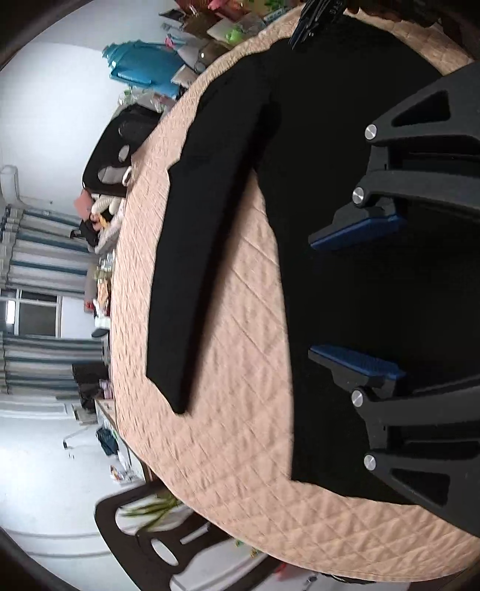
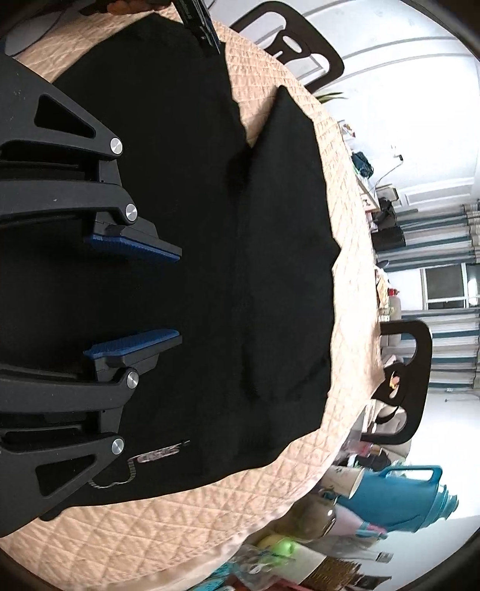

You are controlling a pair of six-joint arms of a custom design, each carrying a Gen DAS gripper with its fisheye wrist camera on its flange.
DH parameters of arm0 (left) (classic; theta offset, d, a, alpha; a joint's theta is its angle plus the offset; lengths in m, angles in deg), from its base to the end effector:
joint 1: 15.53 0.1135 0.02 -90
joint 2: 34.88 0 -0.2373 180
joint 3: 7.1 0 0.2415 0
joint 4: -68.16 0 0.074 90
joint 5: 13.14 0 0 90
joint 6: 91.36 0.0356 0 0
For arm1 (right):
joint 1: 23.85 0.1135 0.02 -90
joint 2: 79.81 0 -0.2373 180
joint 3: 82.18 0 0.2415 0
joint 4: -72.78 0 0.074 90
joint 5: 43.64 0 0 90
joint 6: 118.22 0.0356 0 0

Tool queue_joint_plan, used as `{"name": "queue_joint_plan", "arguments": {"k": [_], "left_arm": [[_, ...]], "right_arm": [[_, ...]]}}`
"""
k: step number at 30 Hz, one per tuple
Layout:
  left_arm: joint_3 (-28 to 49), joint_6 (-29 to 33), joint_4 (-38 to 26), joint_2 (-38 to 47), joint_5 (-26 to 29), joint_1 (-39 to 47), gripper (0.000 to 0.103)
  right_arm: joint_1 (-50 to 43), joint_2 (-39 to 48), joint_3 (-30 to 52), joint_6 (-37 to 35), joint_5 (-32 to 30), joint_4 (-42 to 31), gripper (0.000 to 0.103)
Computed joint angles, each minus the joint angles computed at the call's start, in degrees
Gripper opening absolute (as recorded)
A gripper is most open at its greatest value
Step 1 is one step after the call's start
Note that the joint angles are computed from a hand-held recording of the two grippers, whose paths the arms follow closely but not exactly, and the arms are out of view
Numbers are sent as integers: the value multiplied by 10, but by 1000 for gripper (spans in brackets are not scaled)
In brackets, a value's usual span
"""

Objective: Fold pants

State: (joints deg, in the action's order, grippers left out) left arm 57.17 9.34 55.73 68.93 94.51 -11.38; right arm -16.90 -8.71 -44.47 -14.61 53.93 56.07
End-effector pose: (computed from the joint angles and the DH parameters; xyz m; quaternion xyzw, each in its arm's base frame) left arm 0.3293 0.0131 0.1052 0.1033 0.9299 -0.1022 0.3380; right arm 0.2139 0.0213 0.1213 0.0770 0.9350 -0.0003 0.3461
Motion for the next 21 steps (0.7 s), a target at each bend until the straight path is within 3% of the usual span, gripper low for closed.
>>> {"name": "queue_joint_plan", "arguments": {"k": [21], "left_arm": [[299, 15, -117, 166, -38, -71, 56]], "right_arm": [[-93, 228, 254, -125, -118, -32, 40]]}}
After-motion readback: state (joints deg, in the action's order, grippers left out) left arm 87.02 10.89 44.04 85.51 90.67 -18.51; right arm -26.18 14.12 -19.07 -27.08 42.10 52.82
